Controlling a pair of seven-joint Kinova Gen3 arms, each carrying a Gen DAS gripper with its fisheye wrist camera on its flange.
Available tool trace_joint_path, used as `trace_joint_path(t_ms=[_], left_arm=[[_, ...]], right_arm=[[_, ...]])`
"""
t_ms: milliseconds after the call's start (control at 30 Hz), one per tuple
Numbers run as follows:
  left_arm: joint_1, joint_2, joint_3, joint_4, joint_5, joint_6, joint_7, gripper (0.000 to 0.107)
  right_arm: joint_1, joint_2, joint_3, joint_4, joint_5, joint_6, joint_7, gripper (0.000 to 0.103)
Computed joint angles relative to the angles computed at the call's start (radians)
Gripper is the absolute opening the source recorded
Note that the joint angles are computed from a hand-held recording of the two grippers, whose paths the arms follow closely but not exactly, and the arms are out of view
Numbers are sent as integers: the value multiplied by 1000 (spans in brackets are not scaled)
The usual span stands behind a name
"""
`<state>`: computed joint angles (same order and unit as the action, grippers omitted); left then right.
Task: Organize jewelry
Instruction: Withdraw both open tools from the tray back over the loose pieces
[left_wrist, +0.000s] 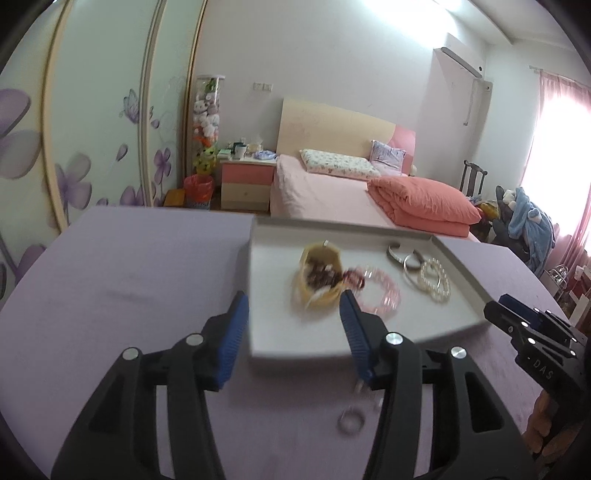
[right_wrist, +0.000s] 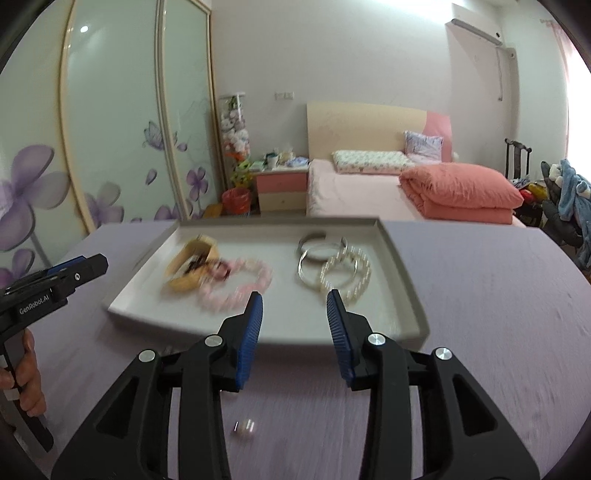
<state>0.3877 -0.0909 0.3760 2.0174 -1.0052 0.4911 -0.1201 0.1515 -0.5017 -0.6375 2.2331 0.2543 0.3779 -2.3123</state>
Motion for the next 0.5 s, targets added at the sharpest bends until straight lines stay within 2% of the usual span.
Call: trace_joint_path(t_ms=[233,500], left_arm=[[-22,-108,34,91,110,40,-69,56],[-98,-147,80,115,202,18,-146,57]], right_arm=[[-129,-35,37,5,-67,136,11,38],[-205,-18,69,-4,-107,219,-21,38]])
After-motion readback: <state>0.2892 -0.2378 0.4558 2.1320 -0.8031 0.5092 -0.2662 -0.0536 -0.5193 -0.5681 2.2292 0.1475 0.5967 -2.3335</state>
